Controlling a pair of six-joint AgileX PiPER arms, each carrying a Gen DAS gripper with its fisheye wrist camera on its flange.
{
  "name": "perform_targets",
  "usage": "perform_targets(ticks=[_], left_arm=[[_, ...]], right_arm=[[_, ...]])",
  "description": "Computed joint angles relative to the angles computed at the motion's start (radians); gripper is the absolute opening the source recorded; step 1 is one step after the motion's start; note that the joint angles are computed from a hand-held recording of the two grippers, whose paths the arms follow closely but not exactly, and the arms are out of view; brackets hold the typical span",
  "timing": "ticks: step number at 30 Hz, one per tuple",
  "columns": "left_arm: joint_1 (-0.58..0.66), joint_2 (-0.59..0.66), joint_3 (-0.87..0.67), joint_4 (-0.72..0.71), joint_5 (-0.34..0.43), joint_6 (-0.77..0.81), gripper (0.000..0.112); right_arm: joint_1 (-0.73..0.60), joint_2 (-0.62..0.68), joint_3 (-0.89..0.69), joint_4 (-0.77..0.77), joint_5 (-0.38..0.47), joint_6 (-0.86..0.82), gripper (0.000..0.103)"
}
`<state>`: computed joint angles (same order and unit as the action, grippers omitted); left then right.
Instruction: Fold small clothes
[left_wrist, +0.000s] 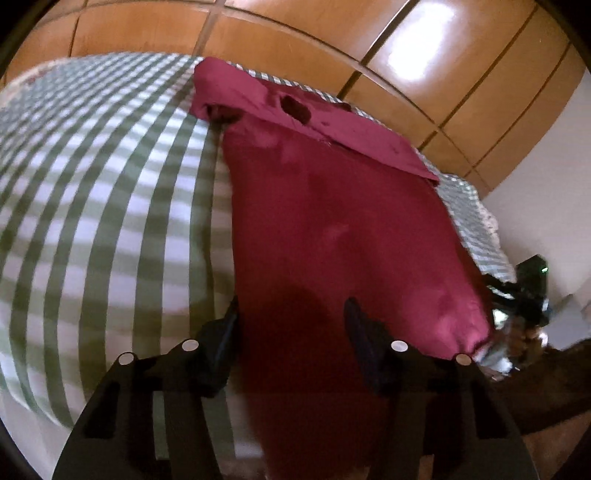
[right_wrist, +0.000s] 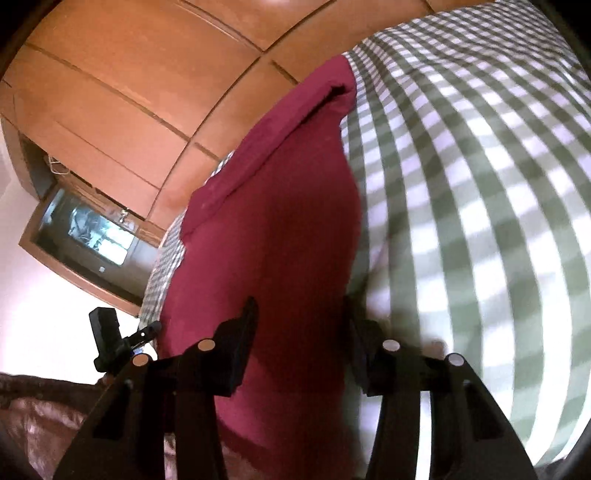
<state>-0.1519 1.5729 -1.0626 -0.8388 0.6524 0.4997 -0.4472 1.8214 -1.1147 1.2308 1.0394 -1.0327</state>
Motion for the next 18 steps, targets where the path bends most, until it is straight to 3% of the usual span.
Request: perform_targets(ticks=[6,10,11,12,13,15,18], left_arm=[[0.071,-0.024,0.066,-0.163,0.155,0.143,0.054],[0.088,-0.005,0.081,-0.235,0.226,0.194,0.054],[0.085,0.005,0.072,-0.243,0.237,0.189,0.054],[0.079,0.009,0.067,-0.240,0.242,0.181,0.054],[0.069,0.008,0.062,-0.227,0.236,0.168,0.039],[0.041,0.025,0.028,-0.174,0.230,0.109,0.010],[0.045,0.003,0.042,-0.188,0.225,0.115,0.007]], right_arm=[[-0.016,-0.031,0.069,0.000,0.058,-0.035,0.045],[0.025,-0.027,0.063,-0.005,0.047,-0.025,0.044],[0.038,-0.035,0.062,-0.015,0.034,-0.022,0.043],[0.055,-0.039,0.059,-0.025,0.013,-0.016,0.032],[0.074,-0.041,0.049,-0.046,-0.008,-0.002,0.015],[0.076,-0.045,0.051,-0.040,-0.009,-0.013,0.012],[0.065,-0.046,0.047,0.011,0.024,-0.036,0.011]])
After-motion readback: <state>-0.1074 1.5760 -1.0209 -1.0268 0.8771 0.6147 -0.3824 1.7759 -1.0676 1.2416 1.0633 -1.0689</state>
